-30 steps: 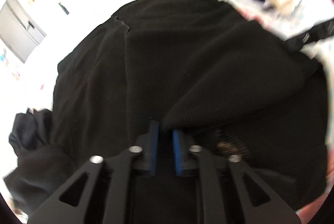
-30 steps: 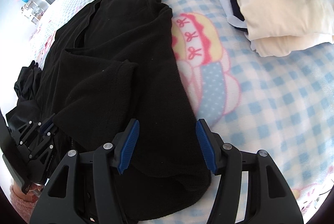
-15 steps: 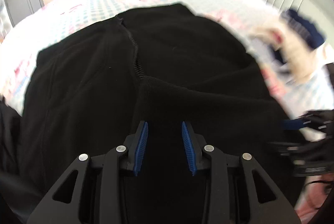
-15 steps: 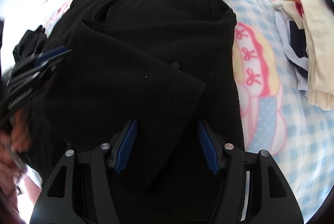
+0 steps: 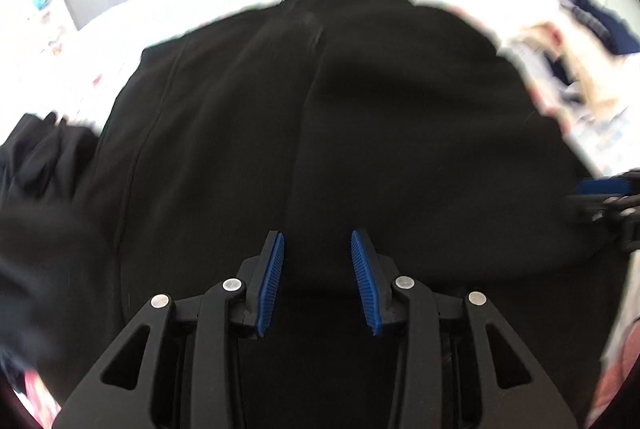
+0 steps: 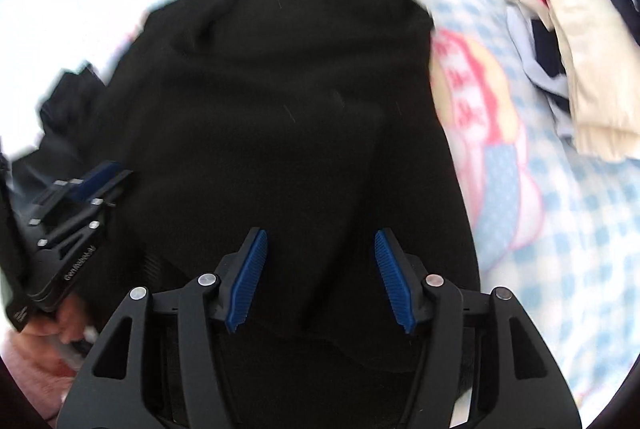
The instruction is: Fold clothes
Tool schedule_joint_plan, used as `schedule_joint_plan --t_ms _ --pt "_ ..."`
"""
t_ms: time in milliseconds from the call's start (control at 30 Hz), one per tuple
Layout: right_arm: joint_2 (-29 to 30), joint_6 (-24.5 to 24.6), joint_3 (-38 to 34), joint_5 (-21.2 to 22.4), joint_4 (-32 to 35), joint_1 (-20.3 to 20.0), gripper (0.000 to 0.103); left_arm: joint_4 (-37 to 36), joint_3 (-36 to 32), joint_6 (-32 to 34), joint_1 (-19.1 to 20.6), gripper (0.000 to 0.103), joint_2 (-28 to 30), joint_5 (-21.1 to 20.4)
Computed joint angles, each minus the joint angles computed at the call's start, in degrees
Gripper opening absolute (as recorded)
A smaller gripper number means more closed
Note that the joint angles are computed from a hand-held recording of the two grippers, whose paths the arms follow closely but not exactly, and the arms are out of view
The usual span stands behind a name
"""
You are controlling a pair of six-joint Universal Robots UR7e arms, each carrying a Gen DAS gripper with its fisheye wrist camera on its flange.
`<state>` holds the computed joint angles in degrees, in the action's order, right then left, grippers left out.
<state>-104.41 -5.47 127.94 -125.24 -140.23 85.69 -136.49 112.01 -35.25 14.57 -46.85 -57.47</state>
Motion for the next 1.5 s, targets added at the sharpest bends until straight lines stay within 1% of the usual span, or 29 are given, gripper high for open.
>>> schedule_joint_plan --t_ms 67,100,200,233,267,333,367,400,467,567,633,733,833,900,933,967,1000,1067,1167,1267,1367,1433,1500 --pt "-2.2 1.1 0.7 0.2 0.8 0.4 0.057 -2.4 1.2 -1.9 -0.1 0.036 -2.1 -1.7" --pt "-3.3 0.9 1.1 -0.1 0.1 0.6 0.057 -3.8 1.7 -2.0 -0.3 0.036 -2.8 -2.5" --pt "-6.4 0.2 2.4 -1.0 -2.0 1.2 0.058 -5.1 2.7 0.9 -3.2 0.038 -3.5 -3.4" --pt "-7.3 0.0 2.7 -1.2 -2.4 1.1 0.058 -5.0 2.6 2.2 -3.6 0.039 -3.2 -3.7" --pt "-7.4 0.0 2.8 -1.6 -1.9 0.4 0.058 -3.5 1.9 2.3 -3.4 0.039 -2.5 -4.6" --pt "-7.0 0.5 3.3 -3.9 -0.3 -0.5 0.058 0.9 0.3 0.6 -2.8 0.04 -1.1 -7.1" --pt "-7.0 0.8 3.5 -5.1 0.5 -0.8 0.058 3.0 -0.5 -0.2 -2.5 0.044 -0.4 -8.3" --pt "-7.7 1.0 3.9 -5.6 0.9 -0.5 0.058 4.6 -0.7 -1.4 -2.5 0.045 0.0 -9.2" --pt "-10.4 0.8 4.7 -4.5 0.9 0.7 0.058 3.1 1.3 -2.5 -3.7 0.044 -1.5 -9.7" --pt "-13.0 0.3 5.4 -4.4 1.0 3.8 0.058 -0.8 4.6 -3.7 -5.3 0.044 -4.6 -10.7" --pt "-14.1 0.5 5.7 -2.8 1.4 4.5 0.058 -2.7 5.9 -4.0 -5.8 0.044 -6.1 -11.4" --pt "-13.1 1.5 6.0 -0.8 2.6 5.2 0.058 -3.2 7.6 -5.2 -7.4 0.044 -8.3 -11.0" --pt "-8.3 0.9 5.2 -0.6 2.2 6.0 0.058 -0.8 7.3 -5.5 -8.1 0.044 -9.1 -11.1" --pt "-7.3 -0.2 6.3 0.2 2.5 5.3 0.058 1.1 7.5 -6.0 -8.0 0.044 -9.4 -11.3" --pt "-6.8 -0.8 6.9 0.2 2.4 5.1 0.058 2.4 7.4 -6.6 -7.8 0.045 -9.1 -11.8" --pt "-6.2 -1.4 7.7 -0.6 1.9 4.9 0.058 3.4 7.8 -7.2 -7.6 0.048 -9.4 -12.6" --pt "-5.8 -2.1 8.5 -1.4 1.1 4.9 0.059 3.4 8.8 -8.0 -7.5 0.049 -10.2 -13.7" --pt "-6.5 -3.0 9.0 -1.8 1.1 5.1 0.059 2.0 11.3 -9.1 -7.8 0.049 -12.5 -15.4" --pt "-8.1 -1.7 8.1 -0.8 4.0 5.4 0.059 -2.6 14.6 -10.4 -7.5 0.049 -16.2 -18.5" --pt "-8.8 -1.2 7.4 0.2 4.0 6.5 0.059 -7.7 16.8 -12.1 -6.4 0.05 -19.4 -20.9" --pt "-8.2 -1.3 6.9 0.8 4.1 8.6 0.059 -9.6 17.9 -14.8 -6.1 0.05 -22.2 -19.7" --pt "-7.5 -1.4 6.4 1.1 4.3 10.0 0.059 -8.1 18.5 -16.4 -6.6 0.05 -24.5 -17.3" --pt "-5.4 -2.2 4.4 1.8 5.4 11.7 0.059 -6.1 19.7 -18.0 -7.5 0.05 -27.4 -14.6"
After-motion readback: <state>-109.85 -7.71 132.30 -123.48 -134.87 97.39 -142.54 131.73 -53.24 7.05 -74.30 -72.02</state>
